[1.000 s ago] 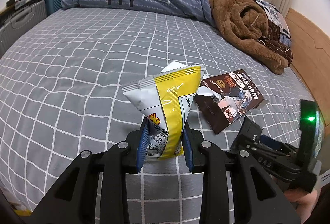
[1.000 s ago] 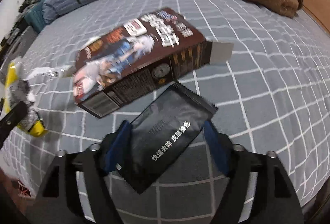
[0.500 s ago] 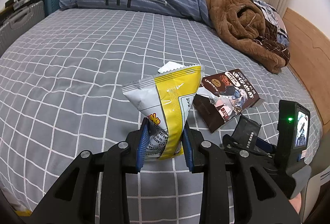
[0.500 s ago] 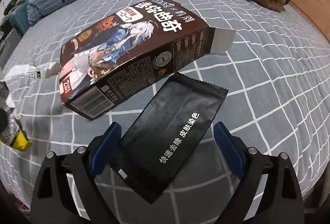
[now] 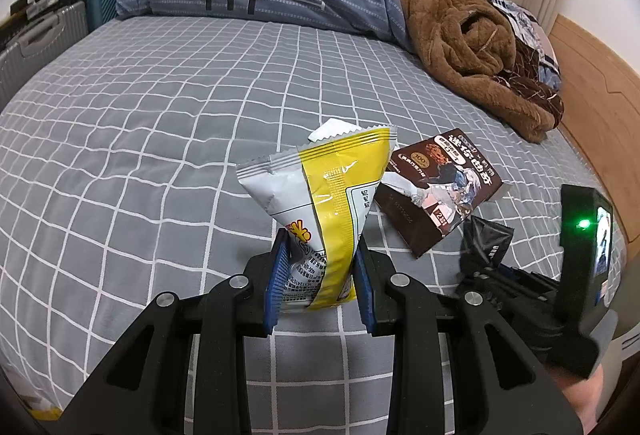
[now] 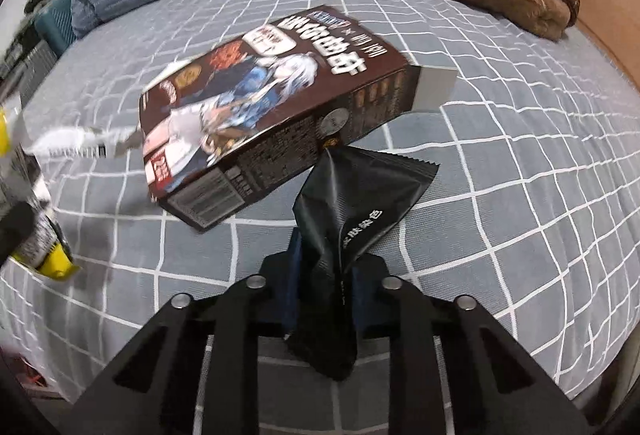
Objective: Collect trash
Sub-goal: 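Lift the snack bag and black packet off the bed with both tools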
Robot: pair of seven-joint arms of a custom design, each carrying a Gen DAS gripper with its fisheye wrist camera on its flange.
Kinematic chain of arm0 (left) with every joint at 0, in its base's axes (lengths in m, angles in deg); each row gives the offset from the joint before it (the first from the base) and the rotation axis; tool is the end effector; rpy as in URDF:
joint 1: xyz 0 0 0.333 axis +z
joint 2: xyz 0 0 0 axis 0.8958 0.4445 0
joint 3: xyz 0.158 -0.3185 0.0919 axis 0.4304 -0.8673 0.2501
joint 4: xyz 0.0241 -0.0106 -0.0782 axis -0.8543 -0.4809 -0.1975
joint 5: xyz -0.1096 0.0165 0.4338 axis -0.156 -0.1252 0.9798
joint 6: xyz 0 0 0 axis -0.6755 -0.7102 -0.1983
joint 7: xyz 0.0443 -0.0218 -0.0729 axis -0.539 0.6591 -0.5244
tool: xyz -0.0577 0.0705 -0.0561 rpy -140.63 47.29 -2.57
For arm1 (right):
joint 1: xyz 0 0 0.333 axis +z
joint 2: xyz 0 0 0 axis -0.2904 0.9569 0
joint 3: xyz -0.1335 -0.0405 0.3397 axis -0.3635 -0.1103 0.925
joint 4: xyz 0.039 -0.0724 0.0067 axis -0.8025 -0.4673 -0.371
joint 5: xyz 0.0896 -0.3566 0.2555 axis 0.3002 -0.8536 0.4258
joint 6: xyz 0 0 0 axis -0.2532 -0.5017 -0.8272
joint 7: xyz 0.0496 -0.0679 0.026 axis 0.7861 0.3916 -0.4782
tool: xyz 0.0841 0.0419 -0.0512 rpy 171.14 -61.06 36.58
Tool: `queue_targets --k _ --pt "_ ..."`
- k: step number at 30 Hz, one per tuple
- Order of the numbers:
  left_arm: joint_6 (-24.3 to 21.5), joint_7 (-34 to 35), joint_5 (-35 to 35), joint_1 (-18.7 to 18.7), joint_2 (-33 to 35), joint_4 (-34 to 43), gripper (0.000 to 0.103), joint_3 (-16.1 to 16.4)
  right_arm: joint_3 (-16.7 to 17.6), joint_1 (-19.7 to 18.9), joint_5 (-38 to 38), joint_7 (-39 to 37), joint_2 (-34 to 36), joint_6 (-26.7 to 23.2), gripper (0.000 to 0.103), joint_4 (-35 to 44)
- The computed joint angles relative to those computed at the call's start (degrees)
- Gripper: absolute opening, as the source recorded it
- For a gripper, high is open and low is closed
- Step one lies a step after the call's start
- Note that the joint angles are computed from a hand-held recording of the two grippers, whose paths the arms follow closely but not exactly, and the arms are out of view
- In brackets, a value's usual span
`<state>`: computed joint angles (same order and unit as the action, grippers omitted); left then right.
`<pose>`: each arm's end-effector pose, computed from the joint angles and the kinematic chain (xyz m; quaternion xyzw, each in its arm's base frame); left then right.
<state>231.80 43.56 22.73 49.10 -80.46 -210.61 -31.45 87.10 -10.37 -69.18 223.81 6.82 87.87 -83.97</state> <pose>0.4333 -0.3535 0.4295 -0.6069 0.7088 -0.3279 0.1472 0.4423 0.1483 0.3805 -0.5665 0.7871 -0.1704 0.1750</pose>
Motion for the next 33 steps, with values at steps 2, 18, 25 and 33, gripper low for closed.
queue_targets --k 2,18,25,33 --pt "0.0 0.0 0.0 0.0 0.0 0.1 0.030 0.0 -0.5 0.0 0.4 -0.7 -0.8 0.1 0.018 -0.5" --pt "0.2 1.7 -2.2 0.2 -2.7 -0.3 0.030 -1.3 1.6 -3.7 6.8 -11.2 -12.3 10.2 0.018 -7.1" --pt "0.9 4.4 -6.3 0.1 -5.4 -2.0 0.030 -2.7 2.3 -3.1 10.6 -15.9 -18.1 9.4 0.018 -9.4" --pt "1.2 10.3 -14.2 -2.1 -9.6 -5.6 0.030 -3.8 3.6 -1.7 13.2 -18.3 -27.6 5.3 0.018 -12.8"
